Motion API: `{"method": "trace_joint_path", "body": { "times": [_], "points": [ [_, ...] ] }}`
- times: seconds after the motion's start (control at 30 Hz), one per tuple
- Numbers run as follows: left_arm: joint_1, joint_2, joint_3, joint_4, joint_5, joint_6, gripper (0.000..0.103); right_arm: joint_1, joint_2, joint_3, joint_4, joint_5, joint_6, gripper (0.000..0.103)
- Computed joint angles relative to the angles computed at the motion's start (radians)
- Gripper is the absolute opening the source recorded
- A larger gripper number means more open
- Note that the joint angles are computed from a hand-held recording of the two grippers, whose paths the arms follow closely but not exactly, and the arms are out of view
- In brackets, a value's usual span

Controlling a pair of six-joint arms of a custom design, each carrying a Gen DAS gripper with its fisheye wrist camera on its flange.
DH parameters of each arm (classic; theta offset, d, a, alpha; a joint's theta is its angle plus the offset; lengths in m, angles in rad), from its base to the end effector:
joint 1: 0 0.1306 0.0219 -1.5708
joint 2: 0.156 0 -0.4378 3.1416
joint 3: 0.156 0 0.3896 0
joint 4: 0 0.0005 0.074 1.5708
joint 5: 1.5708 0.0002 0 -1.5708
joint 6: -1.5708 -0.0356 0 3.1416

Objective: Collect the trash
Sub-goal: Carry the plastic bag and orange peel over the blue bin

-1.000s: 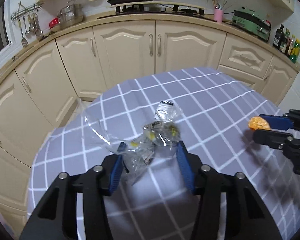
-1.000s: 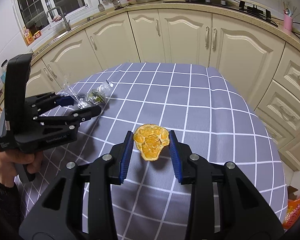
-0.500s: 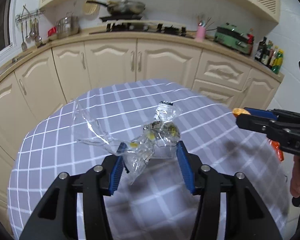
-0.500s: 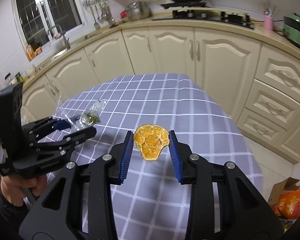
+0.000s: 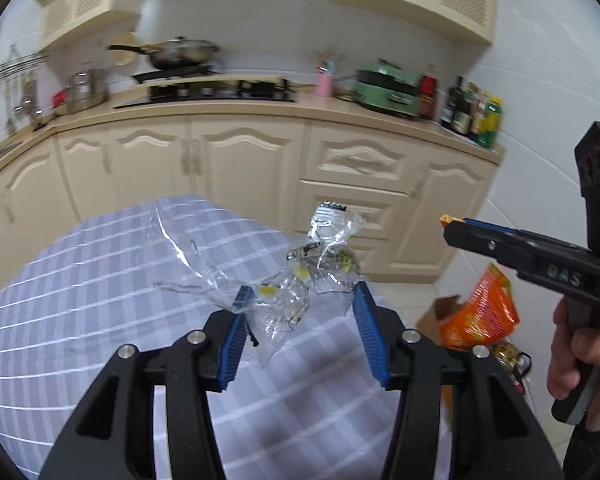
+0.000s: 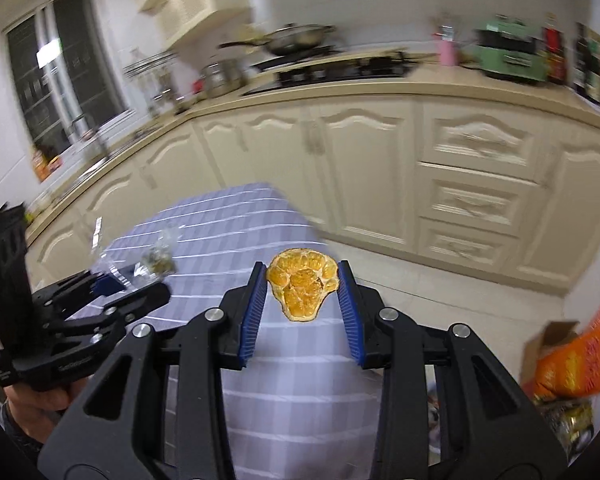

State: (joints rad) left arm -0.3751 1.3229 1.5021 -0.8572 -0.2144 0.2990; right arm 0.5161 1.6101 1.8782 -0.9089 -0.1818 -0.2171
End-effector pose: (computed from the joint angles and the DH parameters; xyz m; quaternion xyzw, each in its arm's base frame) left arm 0.4210 -0.1582 0.5676 -0.0120 0.8979 -0.0509 0.4370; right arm 0.4927 0.2864 0.5979 -0.1728 0.8741 0.2358 0.3878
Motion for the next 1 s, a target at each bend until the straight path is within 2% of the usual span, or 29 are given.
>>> {"method": "trace_joint_path", "body": {
  "times": [0.2,0.5,0.73,1.0],
  "points": [
    [-0.126,0.115,0.082,-0.003,0.021,0.056,0.050,-0.144,-0.070,-0.130,0.006,0.015,-0.040,0.035],
    [-0.258,0.317,0.218,-0.059,0.062,0.062,0.051,-0.312,-0.073,-0.267,0.005,-0.053,-0.091,0.035],
    [-0.290,0.476,0.310,-0.122,0.140,0.125,0.051,-0.396,-0.030,-0.338,0.007,-0.128,-0.129,0.035],
    [-0.274,0.639,0.402,-0.210,0.215,0.161,0.052,-0.432,0.037,-0.348,0.013,-0.189,-0.157,0.035]
  ]
}}
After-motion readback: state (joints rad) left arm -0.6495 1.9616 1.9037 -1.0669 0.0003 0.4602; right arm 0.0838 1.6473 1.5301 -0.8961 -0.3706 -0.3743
